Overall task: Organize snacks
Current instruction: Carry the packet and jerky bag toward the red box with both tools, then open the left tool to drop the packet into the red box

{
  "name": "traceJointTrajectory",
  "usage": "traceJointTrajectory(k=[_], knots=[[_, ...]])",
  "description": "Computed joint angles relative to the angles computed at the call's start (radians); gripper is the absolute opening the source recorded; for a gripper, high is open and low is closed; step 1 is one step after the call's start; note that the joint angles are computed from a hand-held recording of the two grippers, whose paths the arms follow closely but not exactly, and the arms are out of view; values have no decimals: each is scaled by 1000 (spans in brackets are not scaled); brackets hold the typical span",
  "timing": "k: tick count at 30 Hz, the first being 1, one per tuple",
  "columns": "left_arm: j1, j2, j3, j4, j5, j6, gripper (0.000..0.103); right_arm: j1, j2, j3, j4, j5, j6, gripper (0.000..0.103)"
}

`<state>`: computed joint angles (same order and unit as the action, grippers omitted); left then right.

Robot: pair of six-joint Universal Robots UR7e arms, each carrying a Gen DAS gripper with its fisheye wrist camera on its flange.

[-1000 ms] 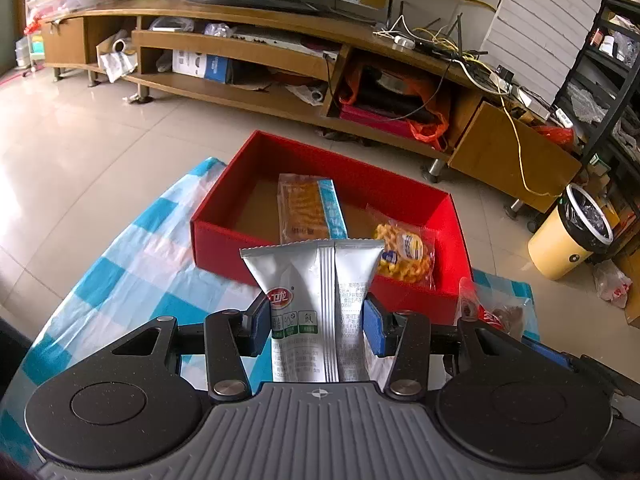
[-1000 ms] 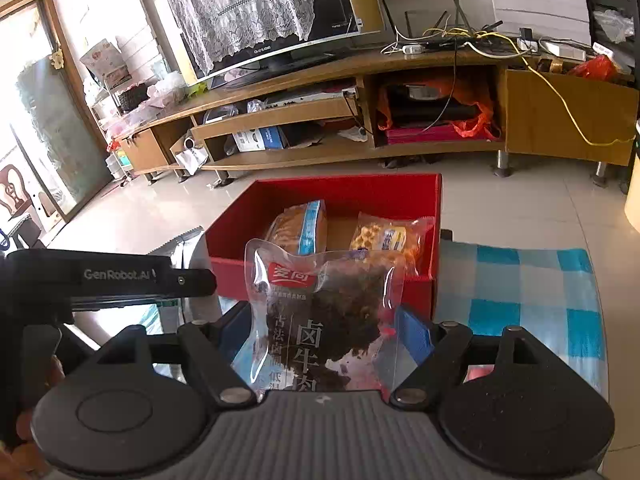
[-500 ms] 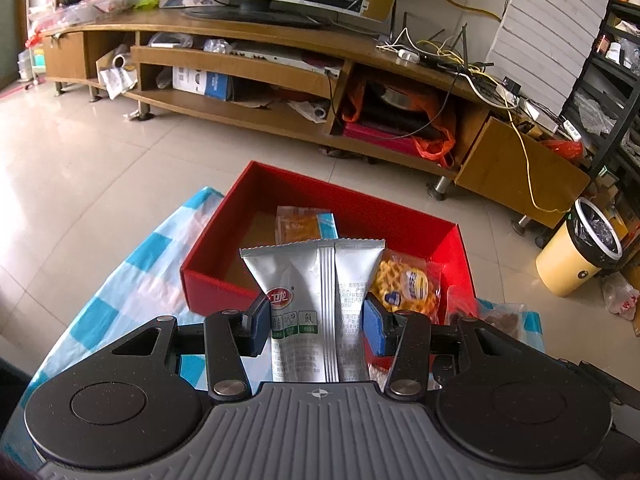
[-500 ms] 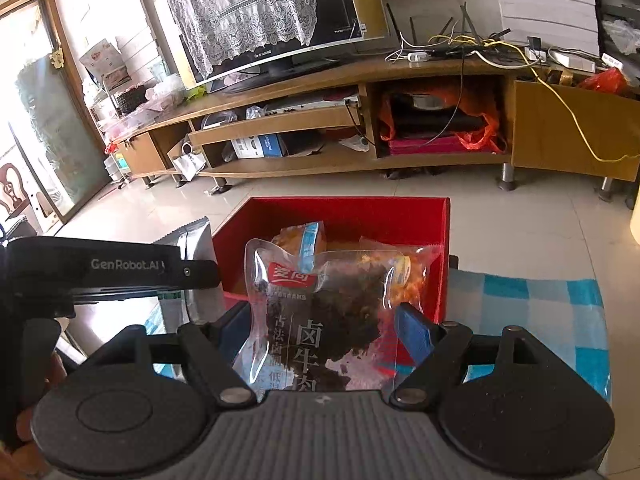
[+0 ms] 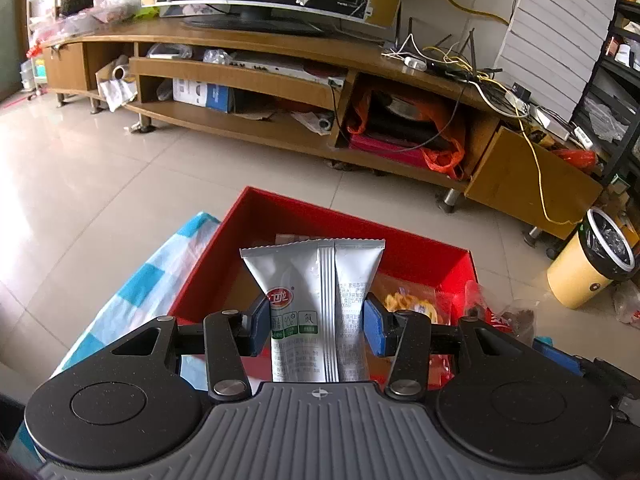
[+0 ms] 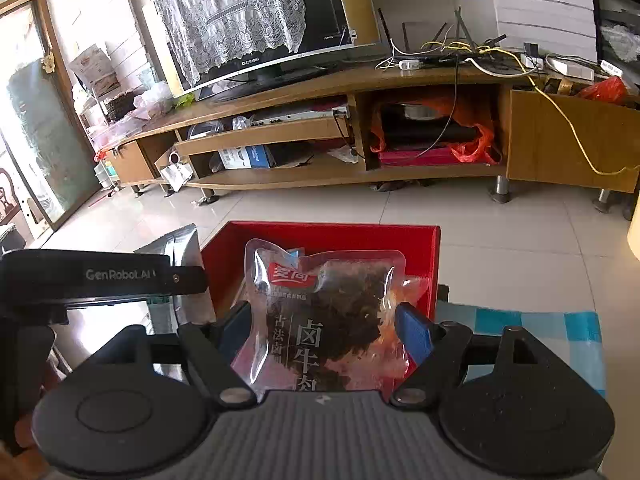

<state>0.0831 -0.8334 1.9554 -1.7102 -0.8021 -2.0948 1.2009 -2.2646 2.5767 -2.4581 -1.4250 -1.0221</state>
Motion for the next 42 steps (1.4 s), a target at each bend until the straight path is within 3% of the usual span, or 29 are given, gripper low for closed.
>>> traceJointTrajectory(k=[12, 20, 22, 28, 42], knots=[[104, 20, -40, 82, 109, 38, 56, 53, 281, -29, -253, 17, 102, 78], [181, 31, -3, 19, 104, 105, 57, 83, 486, -20, -450, -39, 101, 80], [184, 34, 1, 23, 97, 96, 63, 89, 512, -11, -494, -54, 95, 82], [170, 24, 9, 56, 61, 47, 72, 103, 531, 23, -590, -101, 48, 85], [96, 4, -1, 100, 19, 11, 79, 114, 450, 50, -592, -108, -34, 88]])
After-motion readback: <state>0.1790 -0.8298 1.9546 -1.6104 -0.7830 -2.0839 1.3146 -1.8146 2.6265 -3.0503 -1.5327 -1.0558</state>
